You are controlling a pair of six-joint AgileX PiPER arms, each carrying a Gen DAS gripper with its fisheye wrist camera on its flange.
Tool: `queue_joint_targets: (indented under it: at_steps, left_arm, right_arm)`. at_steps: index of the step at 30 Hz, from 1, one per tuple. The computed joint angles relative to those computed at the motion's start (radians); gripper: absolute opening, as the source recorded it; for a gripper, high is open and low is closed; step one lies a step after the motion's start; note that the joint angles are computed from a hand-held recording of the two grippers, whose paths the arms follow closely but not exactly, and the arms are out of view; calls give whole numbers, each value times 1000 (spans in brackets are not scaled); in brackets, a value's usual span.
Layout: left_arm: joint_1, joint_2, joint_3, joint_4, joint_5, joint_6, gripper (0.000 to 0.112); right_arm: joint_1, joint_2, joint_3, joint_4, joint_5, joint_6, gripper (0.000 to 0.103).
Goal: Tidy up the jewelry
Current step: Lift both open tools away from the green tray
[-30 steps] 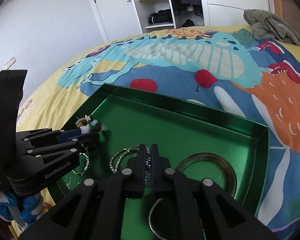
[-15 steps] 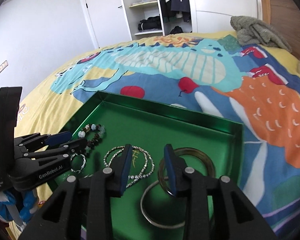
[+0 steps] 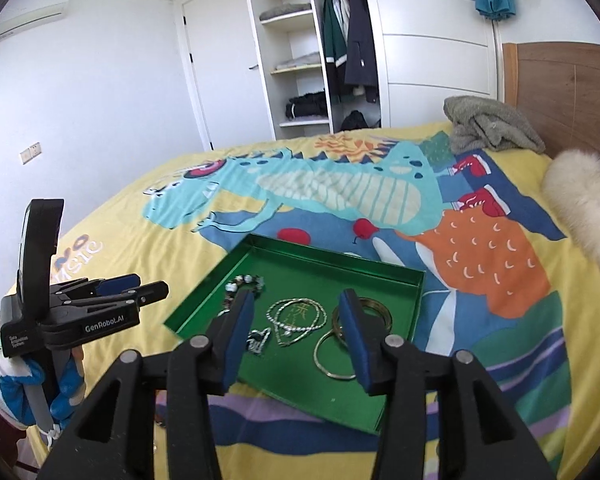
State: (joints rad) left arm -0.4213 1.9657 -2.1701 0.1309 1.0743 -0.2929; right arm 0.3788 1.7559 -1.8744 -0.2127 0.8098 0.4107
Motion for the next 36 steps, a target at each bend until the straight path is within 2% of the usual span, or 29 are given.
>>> queue_joint_targets:
  at_steps: [6,10,12,18,25,31,36]
  left_arm:
    - [-11,-237,257,61,-69,-43,50]
    - [-20,-368,363,88,-56,-48,52]
    - [-33,-435,416,125,-52,-72,61]
    - [-75,-604,532,201,-20,-121,69]
    - [-171,-756,636,286,23,-196,71]
    - [-251,-836,698,351,60,-253,74]
    - [-271,-883,773,363,45,-276,74]
  right_arm:
    - [92,-144,112,-91,29,85,43]
    - [150,-234,174,-143,58,145,43]
    - [189,-281,202,-184,77,179,43]
    - [322,-392,260,-307,142,286,43]
    - [516,-483,324,-452,246,406,43]
    - [666,-525,353,-552,337,489,43]
    - [759,-546,383,-602,378,537,43]
